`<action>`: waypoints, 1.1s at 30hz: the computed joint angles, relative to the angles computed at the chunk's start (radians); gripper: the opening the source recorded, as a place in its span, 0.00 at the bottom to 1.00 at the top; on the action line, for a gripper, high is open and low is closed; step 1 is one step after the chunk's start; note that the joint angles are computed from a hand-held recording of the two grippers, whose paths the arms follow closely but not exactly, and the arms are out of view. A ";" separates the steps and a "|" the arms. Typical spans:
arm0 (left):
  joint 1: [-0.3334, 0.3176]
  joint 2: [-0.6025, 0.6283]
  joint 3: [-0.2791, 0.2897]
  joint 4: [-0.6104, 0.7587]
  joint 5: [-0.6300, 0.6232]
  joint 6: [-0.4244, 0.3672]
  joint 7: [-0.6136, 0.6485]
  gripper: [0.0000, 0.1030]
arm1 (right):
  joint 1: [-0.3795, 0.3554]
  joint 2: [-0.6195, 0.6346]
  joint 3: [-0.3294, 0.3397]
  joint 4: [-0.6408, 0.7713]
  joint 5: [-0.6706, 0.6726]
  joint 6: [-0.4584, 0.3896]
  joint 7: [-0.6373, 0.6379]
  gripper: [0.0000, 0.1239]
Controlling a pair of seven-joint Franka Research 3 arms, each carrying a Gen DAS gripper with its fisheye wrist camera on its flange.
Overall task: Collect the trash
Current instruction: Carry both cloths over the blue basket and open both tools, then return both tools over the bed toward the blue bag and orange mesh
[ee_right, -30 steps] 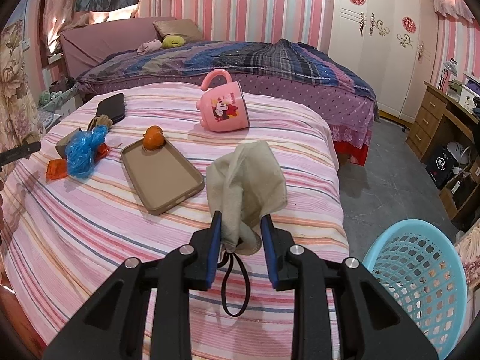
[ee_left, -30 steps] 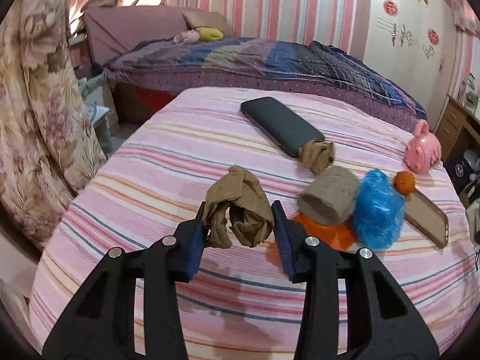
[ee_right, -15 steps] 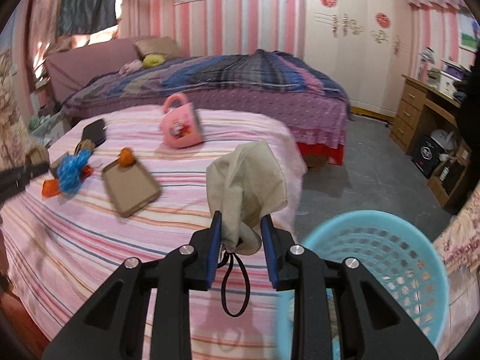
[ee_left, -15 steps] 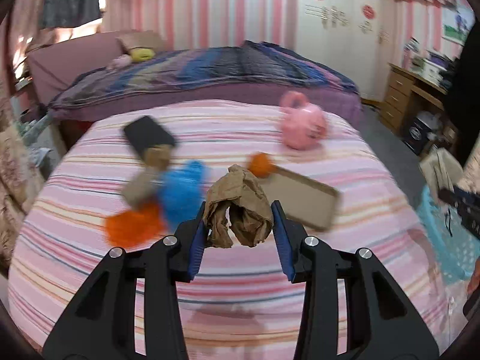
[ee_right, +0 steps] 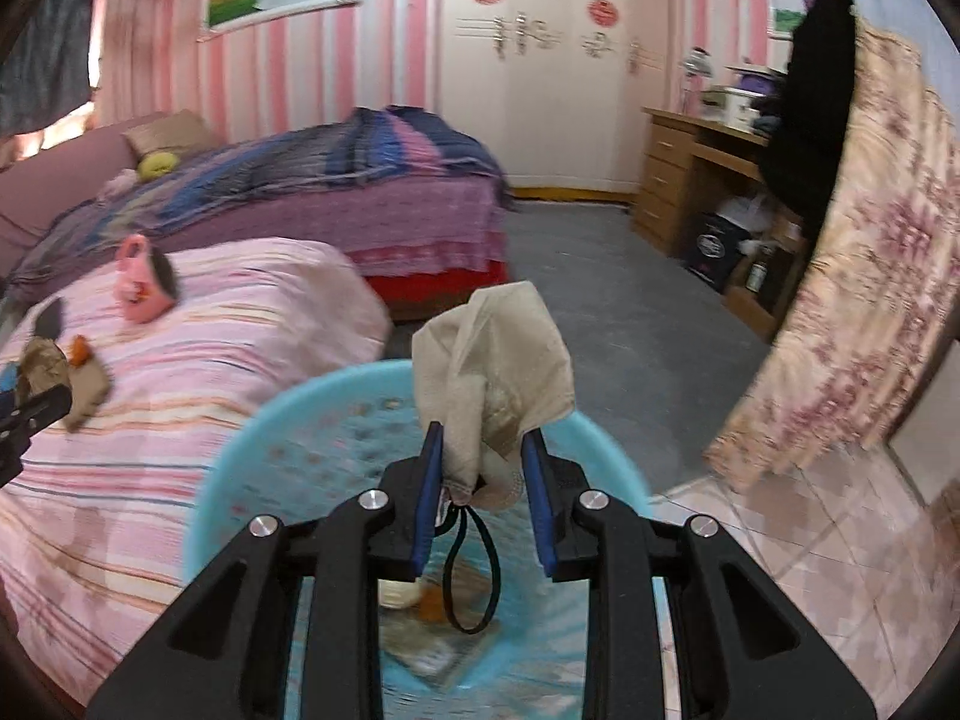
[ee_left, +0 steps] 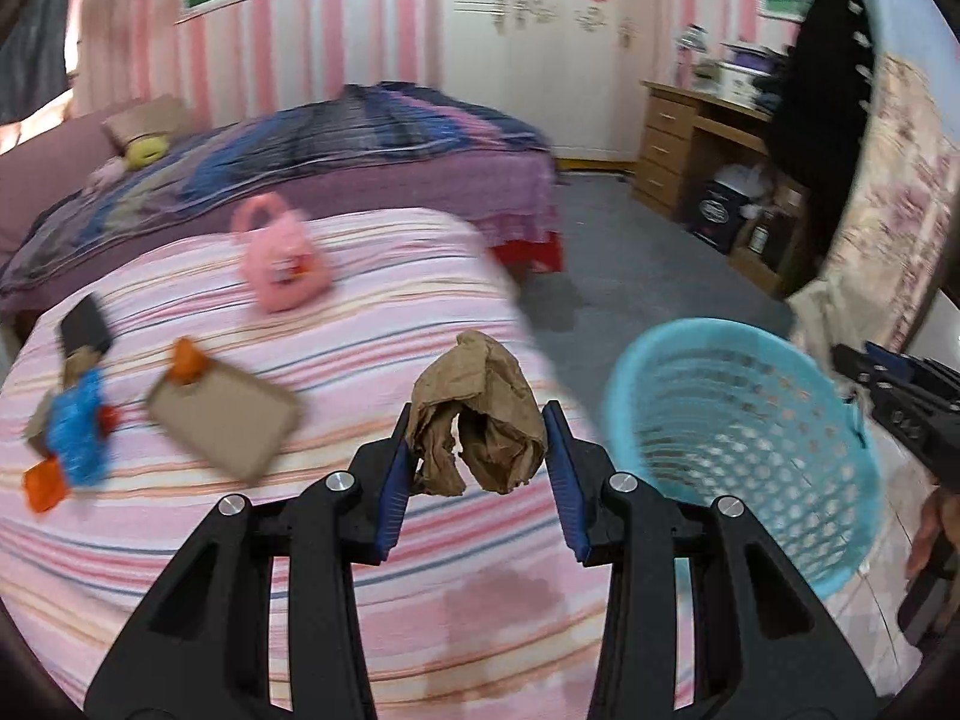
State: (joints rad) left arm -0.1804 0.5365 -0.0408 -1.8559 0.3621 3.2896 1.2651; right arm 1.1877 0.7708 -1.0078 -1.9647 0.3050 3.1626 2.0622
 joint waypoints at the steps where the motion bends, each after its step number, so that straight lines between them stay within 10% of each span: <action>1: -0.001 0.010 -0.019 0.013 0.006 -0.005 0.007 0.39 | -0.004 -0.005 -0.001 -0.009 0.000 0.002 -0.003 0.21; 12: -0.007 0.156 -0.143 0.201 0.022 -0.092 0.074 0.42 | -0.135 -0.148 0.134 -0.111 0.062 0.068 -0.160 0.22; 17: -0.084 0.170 -0.050 0.229 0.016 -0.072 0.048 0.82 | -0.154 -0.151 0.160 -0.100 0.090 0.059 -0.172 0.22; 26: -0.153 0.106 0.110 0.133 -0.015 0.023 -0.017 0.93 | -0.161 -0.122 0.173 -0.055 0.046 0.020 -0.124 0.24; 33: -0.171 0.034 0.186 0.015 -0.067 0.086 0.005 0.95 | -0.085 -0.032 0.098 0.002 0.035 -0.007 -0.035 0.67</action>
